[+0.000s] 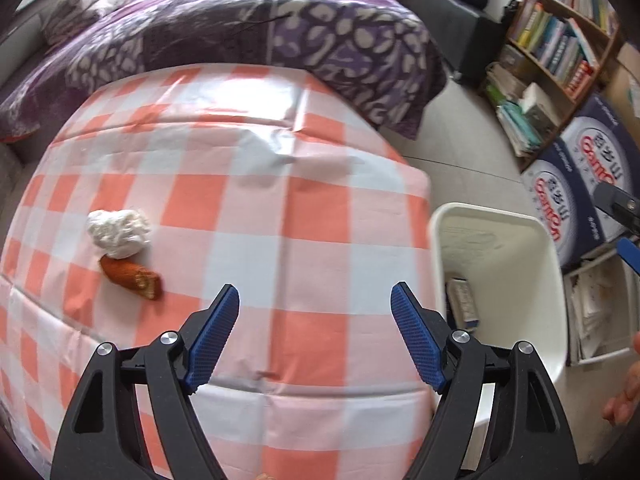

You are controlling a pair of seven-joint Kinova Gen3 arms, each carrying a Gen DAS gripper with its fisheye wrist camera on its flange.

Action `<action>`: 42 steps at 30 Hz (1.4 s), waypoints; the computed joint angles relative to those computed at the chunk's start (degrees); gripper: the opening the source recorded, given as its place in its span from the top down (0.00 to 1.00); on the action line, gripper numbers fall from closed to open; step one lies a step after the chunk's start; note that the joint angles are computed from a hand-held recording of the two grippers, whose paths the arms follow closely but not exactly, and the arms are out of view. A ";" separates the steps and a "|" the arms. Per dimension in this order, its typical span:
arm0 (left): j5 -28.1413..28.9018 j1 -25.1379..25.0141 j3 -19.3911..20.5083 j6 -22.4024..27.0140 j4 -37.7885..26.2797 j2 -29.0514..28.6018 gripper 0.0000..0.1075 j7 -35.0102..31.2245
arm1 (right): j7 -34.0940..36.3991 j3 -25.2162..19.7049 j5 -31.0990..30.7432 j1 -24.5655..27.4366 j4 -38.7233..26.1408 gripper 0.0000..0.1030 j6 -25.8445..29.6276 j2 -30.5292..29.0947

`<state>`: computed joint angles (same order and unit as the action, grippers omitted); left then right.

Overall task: Collect trash
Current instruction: 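Grasp the orange sausage-shaped wrapper with the left gripper while the right grasps white tissue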

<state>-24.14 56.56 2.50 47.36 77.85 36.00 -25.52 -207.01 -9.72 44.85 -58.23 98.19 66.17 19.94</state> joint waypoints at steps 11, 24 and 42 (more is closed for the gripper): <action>1.44 -6.05 -2.45 4.39 7.24 -1.43 0.28 11.66 | 8.66 1.88 -2.02 -1.55 -9.42 0.07 -0.82 6.94; 2.44 -11.77 -0.73 -1.44 12.27 -2.20 0.55 9.26 | 20.11 5.22 -6.71 -3.39 -19.71 0.07 -1.45 14.52; 4.00 -19.82 -1.95 -13.00 31.29 -14.34 0.75 6.40 | 48.26 8.77 -14.44 -6.46 -42.33 0.07 -7.50 29.73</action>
<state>-20.14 36.73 0.55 34.35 109.14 21.67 -19.12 -158.76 -0.95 30.41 -64.68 55.86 58.67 49.67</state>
